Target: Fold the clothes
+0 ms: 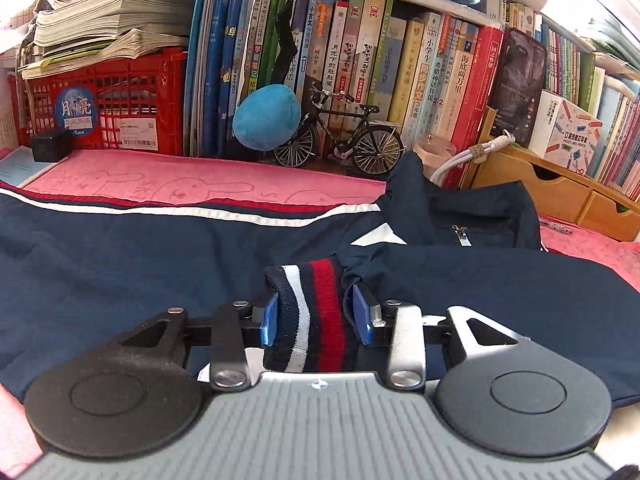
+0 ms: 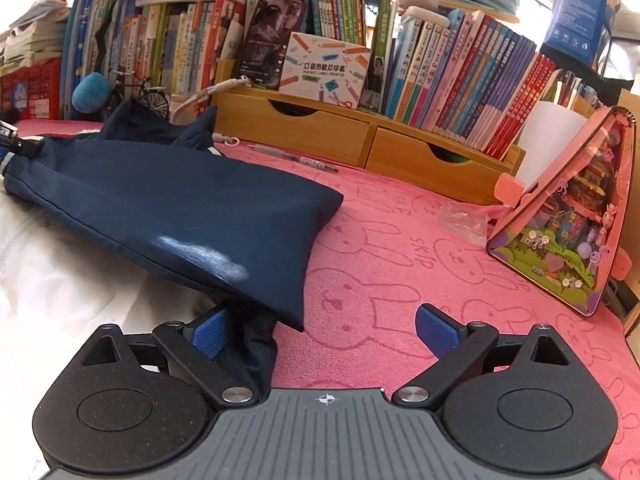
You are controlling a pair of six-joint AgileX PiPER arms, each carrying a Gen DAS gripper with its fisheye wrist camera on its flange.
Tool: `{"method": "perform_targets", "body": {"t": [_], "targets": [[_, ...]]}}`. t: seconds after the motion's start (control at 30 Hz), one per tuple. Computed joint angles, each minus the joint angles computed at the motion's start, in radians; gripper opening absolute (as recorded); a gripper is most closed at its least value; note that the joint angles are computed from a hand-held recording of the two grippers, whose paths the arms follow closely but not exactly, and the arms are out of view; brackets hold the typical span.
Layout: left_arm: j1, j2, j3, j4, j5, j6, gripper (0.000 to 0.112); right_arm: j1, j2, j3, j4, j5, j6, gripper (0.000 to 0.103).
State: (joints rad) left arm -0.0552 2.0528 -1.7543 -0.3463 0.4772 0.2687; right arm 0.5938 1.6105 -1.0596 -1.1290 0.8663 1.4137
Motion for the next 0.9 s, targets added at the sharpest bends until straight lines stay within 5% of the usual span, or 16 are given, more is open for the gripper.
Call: {"method": "perform_targets", "body": {"t": [0.23, 0.4, 0.53, 0.6, 0.67, 0.73, 0.83, 0.9], "targets": [[0.001, -0.013, 0.065, 0.025, -0.067, 0.035, 0.065, -0.087, -0.06, 0.088, 0.075, -0.092, 0.006, 0.102], [0.028, -0.016, 0.083, -0.081, -0.061, 0.155, 0.07, -0.061, -0.089, 0.098, 0.069, -0.118, -0.011, 0.102], [0.014, -0.02, 0.088, -0.045, -0.064, 0.156, 0.07, -0.095, -0.139, 0.083, 0.035, -0.344, -0.056, 0.102], [0.003, -0.024, 0.094, -0.007, -0.072, 0.137, 0.07, -0.137, -0.158, 0.047, 0.162, -0.483, -0.219, 0.102], [-0.002, -0.026, 0.098, 0.022, -0.079, 0.115, 0.07, -0.209, -0.107, -0.008, 0.362, -0.623, -0.387, 0.091], [-0.003, -0.026, 0.097, 0.044, -0.078, 0.092, 0.072, -0.25, 0.017, -0.129, 0.562, -0.621, -0.523, 0.021], [-0.001, -0.024, 0.095, 0.055, -0.073, 0.079, 0.074, -0.306, 0.182, -0.323, 0.772, -0.491, -0.714, 0.016], [0.0, -0.024, 0.095, 0.049, -0.07, 0.088, 0.075, -0.339, 0.28, -0.427, 0.723, -0.384, -0.685, 0.013]]}}
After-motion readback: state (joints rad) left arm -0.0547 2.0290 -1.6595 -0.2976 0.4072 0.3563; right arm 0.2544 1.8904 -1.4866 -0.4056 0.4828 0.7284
